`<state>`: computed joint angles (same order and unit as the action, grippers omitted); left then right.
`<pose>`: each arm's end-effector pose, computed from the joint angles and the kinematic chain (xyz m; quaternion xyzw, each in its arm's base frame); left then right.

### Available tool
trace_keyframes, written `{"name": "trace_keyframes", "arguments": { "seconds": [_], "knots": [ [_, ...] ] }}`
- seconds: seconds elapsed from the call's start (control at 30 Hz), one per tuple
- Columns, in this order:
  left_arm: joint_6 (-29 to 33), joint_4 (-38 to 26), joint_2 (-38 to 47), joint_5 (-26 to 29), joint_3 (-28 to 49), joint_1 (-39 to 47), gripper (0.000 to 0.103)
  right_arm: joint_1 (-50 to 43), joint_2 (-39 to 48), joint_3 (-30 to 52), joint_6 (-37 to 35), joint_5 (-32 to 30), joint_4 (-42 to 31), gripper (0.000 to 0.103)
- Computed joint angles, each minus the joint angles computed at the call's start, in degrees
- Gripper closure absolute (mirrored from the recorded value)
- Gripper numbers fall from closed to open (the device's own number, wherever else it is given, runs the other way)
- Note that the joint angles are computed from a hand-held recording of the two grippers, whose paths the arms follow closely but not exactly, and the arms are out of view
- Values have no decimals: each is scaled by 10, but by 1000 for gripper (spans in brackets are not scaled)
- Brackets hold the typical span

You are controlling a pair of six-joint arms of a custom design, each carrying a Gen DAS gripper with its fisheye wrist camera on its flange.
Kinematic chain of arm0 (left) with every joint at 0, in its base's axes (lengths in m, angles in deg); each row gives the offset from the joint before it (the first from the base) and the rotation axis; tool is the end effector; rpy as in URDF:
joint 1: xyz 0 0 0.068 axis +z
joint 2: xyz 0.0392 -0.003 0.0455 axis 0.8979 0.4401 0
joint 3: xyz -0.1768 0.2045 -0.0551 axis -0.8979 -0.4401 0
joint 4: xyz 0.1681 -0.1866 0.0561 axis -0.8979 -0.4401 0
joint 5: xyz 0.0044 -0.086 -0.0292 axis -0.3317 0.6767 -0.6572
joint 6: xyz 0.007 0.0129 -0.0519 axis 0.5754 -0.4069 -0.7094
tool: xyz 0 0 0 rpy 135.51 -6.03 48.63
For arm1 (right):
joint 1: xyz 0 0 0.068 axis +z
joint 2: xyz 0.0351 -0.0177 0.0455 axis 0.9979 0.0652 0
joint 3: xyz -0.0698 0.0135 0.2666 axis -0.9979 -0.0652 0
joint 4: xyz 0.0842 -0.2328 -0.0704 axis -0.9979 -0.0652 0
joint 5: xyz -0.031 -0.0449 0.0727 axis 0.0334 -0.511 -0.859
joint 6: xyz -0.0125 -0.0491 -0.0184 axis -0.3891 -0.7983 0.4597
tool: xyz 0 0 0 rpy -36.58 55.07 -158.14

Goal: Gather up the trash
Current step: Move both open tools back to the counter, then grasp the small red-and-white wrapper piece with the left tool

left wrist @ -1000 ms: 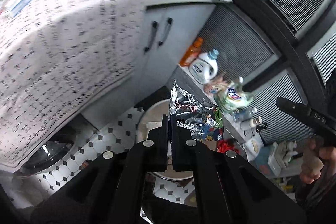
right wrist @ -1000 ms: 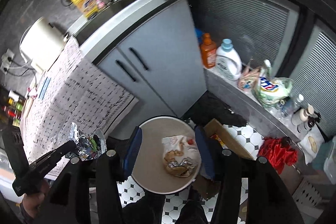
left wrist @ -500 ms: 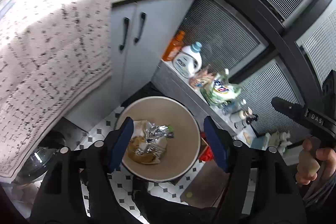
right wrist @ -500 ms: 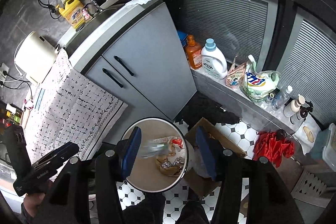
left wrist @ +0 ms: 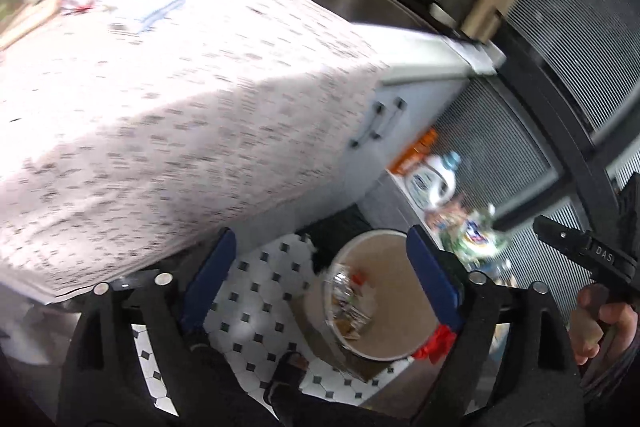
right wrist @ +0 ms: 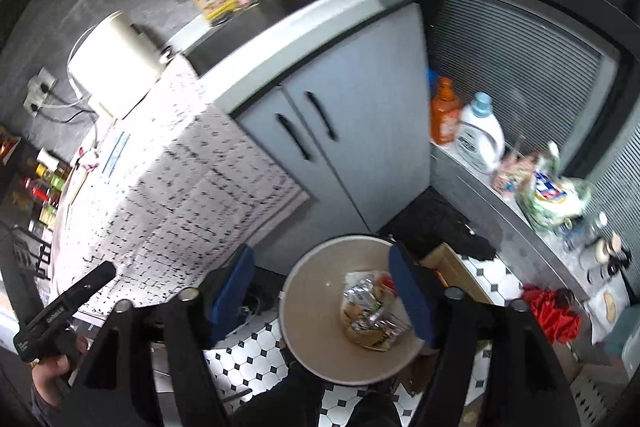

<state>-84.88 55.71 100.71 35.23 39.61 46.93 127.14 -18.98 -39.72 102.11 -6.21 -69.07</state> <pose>0.2300 -0.0801 0.1083 0.1192 0.9365 -0.1897 0.2697 0.1357 0.1015 0.1176 0.2419 0.9189 0.1090 0.2917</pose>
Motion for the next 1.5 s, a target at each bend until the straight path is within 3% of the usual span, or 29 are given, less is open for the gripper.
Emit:
{"name": "trace_keyframes", "arguments": {
  "seconds": [0.17, 0.37, 0.67, 0.97, 1.07, 1.13, 1.5],
  "knots": [
    [41, -33, -34, 28, 6, 122, 12, -2, 117, 91, -55, -13, 52, 19],
    [96, -63, -29, 77, 48, 260, 10, 5, 220, 218, -102, -14, 53, 12],
    [140, -102, 65, 126, 173, 365, 9, 12, 364, 439, -139, -14, -8, 8],
    [165, -150, 199, 164, 359, 412, 9, 25, 511, 686, -150, 2, -111, 8],
    [167, -170, 248, 169, 428, 416, 16, 28, 552, 757, -151, 5, -147, 8],
    [173, -196, 286, 168, 484, 417, 28, 32, 582, 807, -153, 9, -172, 8],
    [199, -342, 489, 198, 797, 410, 55, 35, 747, 1094, -123, 24, -324, 15]
  ]
}}
